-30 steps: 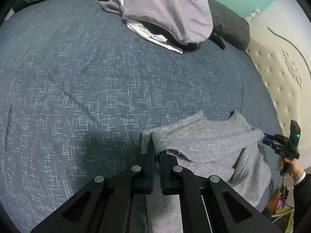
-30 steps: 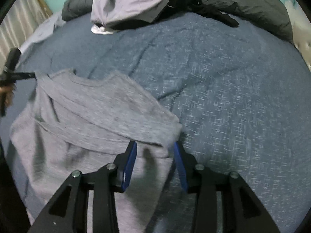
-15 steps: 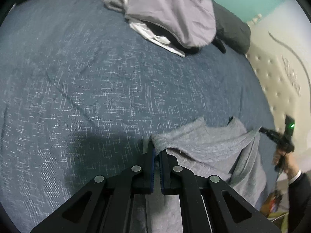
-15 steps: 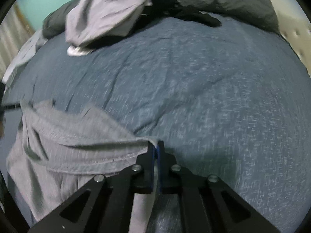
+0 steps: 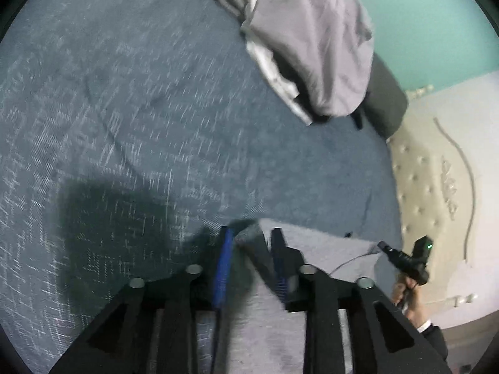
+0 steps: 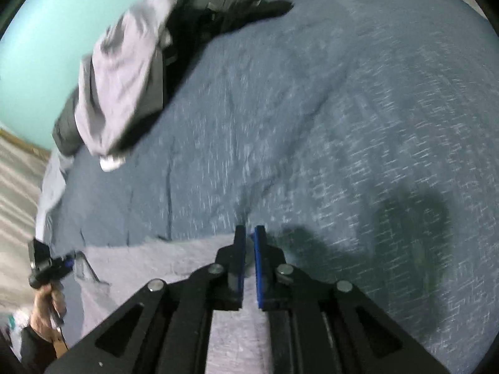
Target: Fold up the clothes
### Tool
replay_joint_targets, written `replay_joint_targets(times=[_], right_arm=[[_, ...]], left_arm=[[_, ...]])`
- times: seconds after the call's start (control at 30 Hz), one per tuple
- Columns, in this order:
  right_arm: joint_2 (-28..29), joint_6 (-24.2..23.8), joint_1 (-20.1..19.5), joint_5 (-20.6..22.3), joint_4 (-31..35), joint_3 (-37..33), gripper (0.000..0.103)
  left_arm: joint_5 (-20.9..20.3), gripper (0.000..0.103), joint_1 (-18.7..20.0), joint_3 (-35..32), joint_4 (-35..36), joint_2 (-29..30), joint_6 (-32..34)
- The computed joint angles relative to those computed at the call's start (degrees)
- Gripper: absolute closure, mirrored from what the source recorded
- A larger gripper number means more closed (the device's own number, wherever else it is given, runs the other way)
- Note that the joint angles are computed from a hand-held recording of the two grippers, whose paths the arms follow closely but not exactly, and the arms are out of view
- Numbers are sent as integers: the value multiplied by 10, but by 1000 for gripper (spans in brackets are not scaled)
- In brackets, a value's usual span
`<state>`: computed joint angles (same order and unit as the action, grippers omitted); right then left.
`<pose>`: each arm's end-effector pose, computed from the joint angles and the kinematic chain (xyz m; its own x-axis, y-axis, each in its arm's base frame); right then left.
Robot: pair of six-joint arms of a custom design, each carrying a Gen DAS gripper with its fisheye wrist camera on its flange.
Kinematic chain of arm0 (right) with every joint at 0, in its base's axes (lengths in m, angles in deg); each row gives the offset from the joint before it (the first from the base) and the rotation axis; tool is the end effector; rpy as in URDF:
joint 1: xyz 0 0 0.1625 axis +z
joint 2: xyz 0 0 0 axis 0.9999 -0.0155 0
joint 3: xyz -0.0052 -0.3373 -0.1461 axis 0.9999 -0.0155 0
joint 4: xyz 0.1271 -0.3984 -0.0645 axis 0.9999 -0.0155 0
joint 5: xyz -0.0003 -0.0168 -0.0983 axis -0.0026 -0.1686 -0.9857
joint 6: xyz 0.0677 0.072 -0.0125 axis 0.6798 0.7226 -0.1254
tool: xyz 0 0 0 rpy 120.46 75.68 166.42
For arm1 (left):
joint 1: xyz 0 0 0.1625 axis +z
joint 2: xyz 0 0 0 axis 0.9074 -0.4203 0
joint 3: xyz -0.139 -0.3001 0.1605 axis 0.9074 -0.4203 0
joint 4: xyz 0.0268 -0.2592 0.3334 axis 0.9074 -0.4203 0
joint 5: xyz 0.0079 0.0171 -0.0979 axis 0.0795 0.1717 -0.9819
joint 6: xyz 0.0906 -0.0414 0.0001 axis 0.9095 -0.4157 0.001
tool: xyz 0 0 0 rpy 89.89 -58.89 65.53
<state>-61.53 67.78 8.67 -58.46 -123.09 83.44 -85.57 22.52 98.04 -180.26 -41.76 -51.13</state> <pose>0.2069 -0.7390 0.1280 -0.9548 -0.0825 0.2854 -0.1816 0.9224 -0.3408 0.1129 -0.6772 0.4490 -0.9983 -0.0381 -0.0447 -0.0174 0.9186 -0.3949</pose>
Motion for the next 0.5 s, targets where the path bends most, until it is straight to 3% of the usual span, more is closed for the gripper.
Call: replay_joint_targets(times=[0.1, 0.17, 0.5], right_arm=[[-21, -21, 1, 13, -19, 26, 86], [-25, -50, 5, 5, -15, 33, 79], [-13, -125, 13, -16, -9, 54, 76]], left_arm=[[-4, 67, -3, 16, -17, -18, 26], [22, 66, -10, 34, -13, -31, 60], [52, 60, -10, 79, -33, -27, 117]])
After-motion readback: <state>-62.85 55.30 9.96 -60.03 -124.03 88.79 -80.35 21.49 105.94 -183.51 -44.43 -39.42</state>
